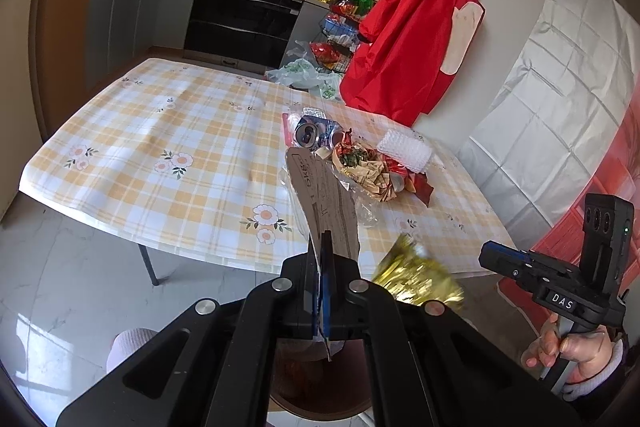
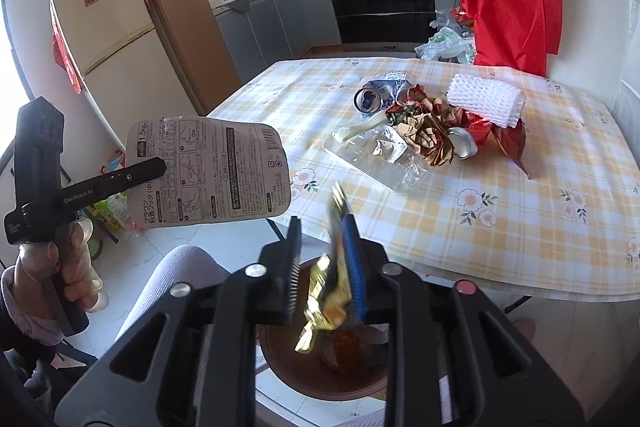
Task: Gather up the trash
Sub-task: 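Carry the tag and gold foil over the brown bin and open both tools, then grasp the white foam mesh net on the table with the right tool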
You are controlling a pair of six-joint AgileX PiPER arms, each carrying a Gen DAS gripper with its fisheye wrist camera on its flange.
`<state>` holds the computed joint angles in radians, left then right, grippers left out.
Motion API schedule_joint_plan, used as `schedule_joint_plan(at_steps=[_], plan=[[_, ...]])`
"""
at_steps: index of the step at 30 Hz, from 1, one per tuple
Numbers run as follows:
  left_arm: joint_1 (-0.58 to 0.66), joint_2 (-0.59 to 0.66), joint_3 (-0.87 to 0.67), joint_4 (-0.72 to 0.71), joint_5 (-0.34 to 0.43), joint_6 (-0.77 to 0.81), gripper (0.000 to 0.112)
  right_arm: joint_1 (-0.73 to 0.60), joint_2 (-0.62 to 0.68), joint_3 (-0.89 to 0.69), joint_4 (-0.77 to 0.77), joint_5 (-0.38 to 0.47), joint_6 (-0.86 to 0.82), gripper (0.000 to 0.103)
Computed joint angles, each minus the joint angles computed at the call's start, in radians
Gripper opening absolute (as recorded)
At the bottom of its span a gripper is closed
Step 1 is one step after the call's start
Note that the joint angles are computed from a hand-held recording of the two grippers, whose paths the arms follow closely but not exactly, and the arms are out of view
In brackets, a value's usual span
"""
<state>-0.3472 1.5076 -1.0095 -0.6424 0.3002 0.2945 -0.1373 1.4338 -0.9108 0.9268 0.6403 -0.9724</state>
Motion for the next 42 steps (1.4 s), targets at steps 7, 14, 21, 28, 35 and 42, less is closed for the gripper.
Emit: schedule_joint_plan(at_steps=[7,14,21,28,35,42], plan=[[-0.004,0.017,0.000,-0.011,0.009,0.011,0.001,0.018,-0.029,0.020,-0.010,-0.087,0.029,0.076],[-0.024,0.023,-0.006,0.011,0.017,-0.003,0.001,0.025,-0.087,0.050,-0.070,-0.216,0.127,0.097],[-0.052,0.068,-0.040,0.004,0.067,0.016,0.001,-0.017,-0.093,0.058,-0.056,-0.226,0.116,0.097],[-0.094,0.144,-0.094,-0.011,0.124,0.058,0.001,-0.041,-0.065,0.057,-0.024,-0.221,0.082,0.097],[-0.086,0.196,-0.102,-0.170,0.156,0.190,0.069,-0.057,-0.054,0.057,-0.029,-0.220,0.091,0.097],[-0.112,0.160,-0.081,0.115,0.051,-0.097,0.096,-0.057,-0.042,0.056,-0.041,-0.226,0.104,0.097]])
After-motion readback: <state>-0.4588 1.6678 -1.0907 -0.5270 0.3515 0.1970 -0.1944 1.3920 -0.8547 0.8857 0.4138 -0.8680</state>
